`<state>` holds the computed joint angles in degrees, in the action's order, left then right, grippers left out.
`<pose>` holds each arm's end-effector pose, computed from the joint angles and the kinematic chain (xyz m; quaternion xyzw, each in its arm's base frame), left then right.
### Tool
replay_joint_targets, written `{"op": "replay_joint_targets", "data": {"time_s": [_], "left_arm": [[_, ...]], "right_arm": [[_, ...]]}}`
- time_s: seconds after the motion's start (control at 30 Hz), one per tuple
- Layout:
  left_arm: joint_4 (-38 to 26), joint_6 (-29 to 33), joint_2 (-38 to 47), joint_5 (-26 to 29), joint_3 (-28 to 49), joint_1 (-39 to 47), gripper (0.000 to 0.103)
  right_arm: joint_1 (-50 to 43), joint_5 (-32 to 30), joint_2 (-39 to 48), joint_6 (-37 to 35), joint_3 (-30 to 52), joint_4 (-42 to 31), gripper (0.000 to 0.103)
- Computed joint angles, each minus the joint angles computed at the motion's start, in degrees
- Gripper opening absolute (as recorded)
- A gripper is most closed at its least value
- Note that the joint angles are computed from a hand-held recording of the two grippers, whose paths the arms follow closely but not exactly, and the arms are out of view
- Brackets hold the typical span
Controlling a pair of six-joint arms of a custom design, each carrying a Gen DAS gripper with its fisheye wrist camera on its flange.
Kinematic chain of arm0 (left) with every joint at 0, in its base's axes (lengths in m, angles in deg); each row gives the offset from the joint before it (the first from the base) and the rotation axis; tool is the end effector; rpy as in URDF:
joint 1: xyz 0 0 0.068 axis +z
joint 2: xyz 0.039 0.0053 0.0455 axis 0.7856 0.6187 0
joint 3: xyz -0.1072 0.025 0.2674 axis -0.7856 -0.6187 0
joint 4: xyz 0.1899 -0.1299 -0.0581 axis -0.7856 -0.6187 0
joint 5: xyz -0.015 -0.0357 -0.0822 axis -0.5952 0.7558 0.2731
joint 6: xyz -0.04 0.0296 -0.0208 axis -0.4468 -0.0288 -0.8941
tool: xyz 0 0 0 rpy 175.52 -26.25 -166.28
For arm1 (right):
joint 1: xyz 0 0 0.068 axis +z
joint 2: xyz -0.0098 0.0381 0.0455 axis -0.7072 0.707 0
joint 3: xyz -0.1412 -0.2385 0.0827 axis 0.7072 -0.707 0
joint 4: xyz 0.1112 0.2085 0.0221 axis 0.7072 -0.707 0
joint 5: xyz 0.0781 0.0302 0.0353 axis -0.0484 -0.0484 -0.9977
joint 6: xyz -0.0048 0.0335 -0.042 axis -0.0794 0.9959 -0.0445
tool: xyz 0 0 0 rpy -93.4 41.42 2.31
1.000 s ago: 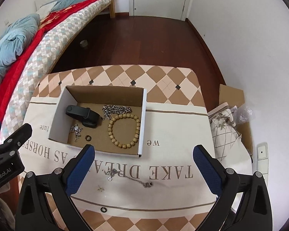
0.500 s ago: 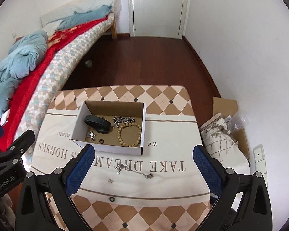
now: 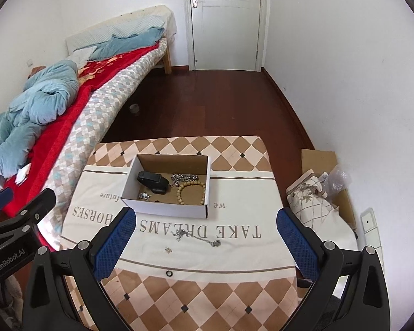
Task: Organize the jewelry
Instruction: 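Grasp a small black ring with the right tool while the left tool grasps another black ring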
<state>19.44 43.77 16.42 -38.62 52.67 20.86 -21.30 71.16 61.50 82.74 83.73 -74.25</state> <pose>0.2574 -0.1419 0.3943 0.0576 0.9294 -0.0120 0.3642 0.2117 0.0786 0.4062 0.1165 0.9335 -0.0269 0.3381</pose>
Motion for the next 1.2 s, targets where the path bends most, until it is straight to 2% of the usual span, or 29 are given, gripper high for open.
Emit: {"op": "replay_joint_targets", "data": {"time_s": [0.2,0.27,0.3,0.33,0.47,0.53,0.7,0.8,0.87,0.9,0.93,1.13,1.2], "left_arm": [[2.94,-2.76,0.56,-6.4,-6.97,-2.18,0.103],[4.55,-3.85,1.95,-7.77,-10.09,-2.83,0.103],[5.6,-4.54,2.92,-7.71,-11.8,-2.92,0.103],[6.28,-5.17,4.13,-7.33,-13.07,-2.89,0.103],[8.46,-7.32,9.49,-4.5,-16.09,-2.48,0.103],[9.08,-7.66,12.2,-2.38,-16.63,-1.76,0.103],[11.41,-7.27,16.61,1.36,-17.65,-0.51,0.101],[12.43,-6.04,18.0,1.73,-17.71,-0.66,0.101],[13.02,-5.06,18.5,2.62,-17.53,-0.66,0.101],[13.26,-4.77,18.72,2.99,-17.44,-0.88,0.101],[13.3,-4.58,18.91,3.18,-17.37,-1.03,0.101],[13.8,-3.56,19.99,7.8,-16.4,-3.65,0.101],[13.76,-3.55,20.39,10.01,-16.44,-5.16,0.097]], "right_arm": [[-7.7,-7.74,-6.06,-0.23,-13.1,7.46,0.102],[-11.65,-11.31,-6.86,-1.3,-19.55,11.52,0.086],[-13.43,-12.85,-6.41,-1.97,-22.4,13.31,0.07],[-15.05,-14.52,-6.06,-2.73,-24.99,15.17,0.062],[-20.93,-21.01,-2.42,-5.82,-35.71,26.74,0.062],[-22.04,-22.29,1.56,-6.36,-39.19,32.32,0.062],[-20.72,-22.1,9.65,-6.22,-42.47,41.0,0.062],[-17.7,-19.67,12.99,-5.88,-42.59,43.71,0.054],[-15.36,-16.83,13.79,-5.92,-42.14,44.4,0.043],[-14.47,-15.98,14.07,-5.85,-41.74,44.34,0.033],[-13.55,-14.89,14.47,-5.86,-41.51,44.53,0.013],[-14.17,-15.13,12.21,-6.83,-42.98,44.32,0.01],[-15.81,-15.41,10.84,-7.46,-44.12,43.84,0.01]]}}
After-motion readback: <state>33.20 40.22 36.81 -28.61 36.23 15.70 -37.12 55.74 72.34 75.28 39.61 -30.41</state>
